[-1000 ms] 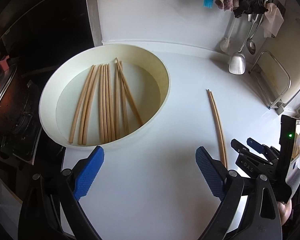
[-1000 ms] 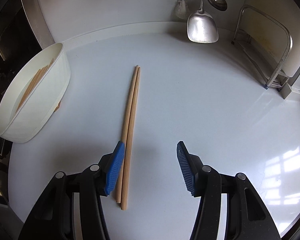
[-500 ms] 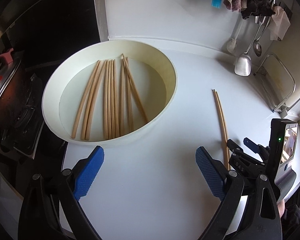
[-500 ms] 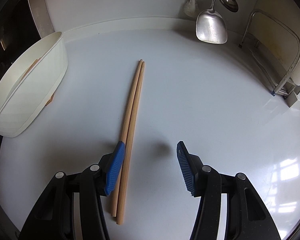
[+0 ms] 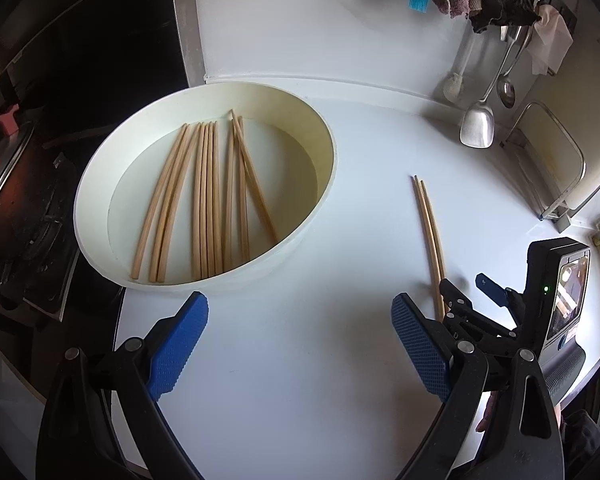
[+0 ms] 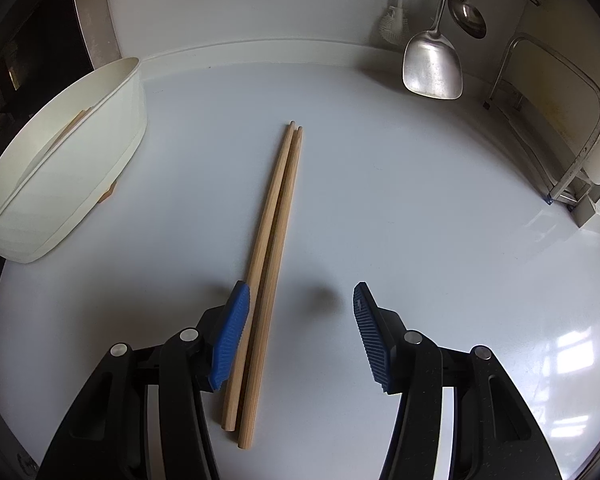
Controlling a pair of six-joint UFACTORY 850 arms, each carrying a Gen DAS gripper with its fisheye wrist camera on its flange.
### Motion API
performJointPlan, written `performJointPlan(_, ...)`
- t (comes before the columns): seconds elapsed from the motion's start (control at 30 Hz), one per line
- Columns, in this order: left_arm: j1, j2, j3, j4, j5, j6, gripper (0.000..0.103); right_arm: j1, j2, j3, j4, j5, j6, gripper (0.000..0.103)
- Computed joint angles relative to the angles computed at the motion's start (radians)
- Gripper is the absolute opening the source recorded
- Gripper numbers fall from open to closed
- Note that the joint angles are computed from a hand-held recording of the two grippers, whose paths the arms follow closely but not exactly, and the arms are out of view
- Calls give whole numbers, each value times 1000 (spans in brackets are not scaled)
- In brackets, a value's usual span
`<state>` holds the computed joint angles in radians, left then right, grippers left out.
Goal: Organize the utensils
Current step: 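Move both open tools back to the last two chopsticks on the counter, then grasp one of the last chopsticks with the right tool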
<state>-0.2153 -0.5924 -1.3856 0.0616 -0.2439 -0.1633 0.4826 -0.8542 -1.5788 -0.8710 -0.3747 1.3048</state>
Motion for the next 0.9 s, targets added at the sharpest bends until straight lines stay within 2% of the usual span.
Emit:
performJointPlan(0.13, -6, -6, -6, -3, 0, 5, 91, 1, 1, 2, 12, 7, -12, 52)
performJointPlan(0.27, -14, -12, -10, -22, 6, 27, 91, -5, 19, 30, -46, 22, 65, 52)
performJointPlan(0.37, -21, -22, -18, -40, 2, 44, 91, -11, 15, 30, 0, 26, 23, 52)
performJointPlan(0.6, -33, -31, -25, -7, 6, 22, 91, -1, -1, 19, -27, 12, 35, 50)
performJointPlan(0.7, -39, -37, -27, -23, 13, 29, 91, 3, 0, 23, -73, 18, 60, 35)
performJointPlan(0.77, -44, -46, -31, -42, 16, 43, 91, 2, 4, 30, -96, 28, 67, 19)
performJointPlan(0.8, -48, -49, -31, -53, 18, 51, 91, 0, 5, 31, -98, 32, 63, 16)
performJointPlan(0.83, -52, -54, -32, -63, 20, 57, 91, -5, 5, 30, -81, 36, 45, 8)
performJointPlan(0.9, -63, -63, -38, -82, 21, 71, 91, -19, 15, 42, -40, 66, 18, 7)
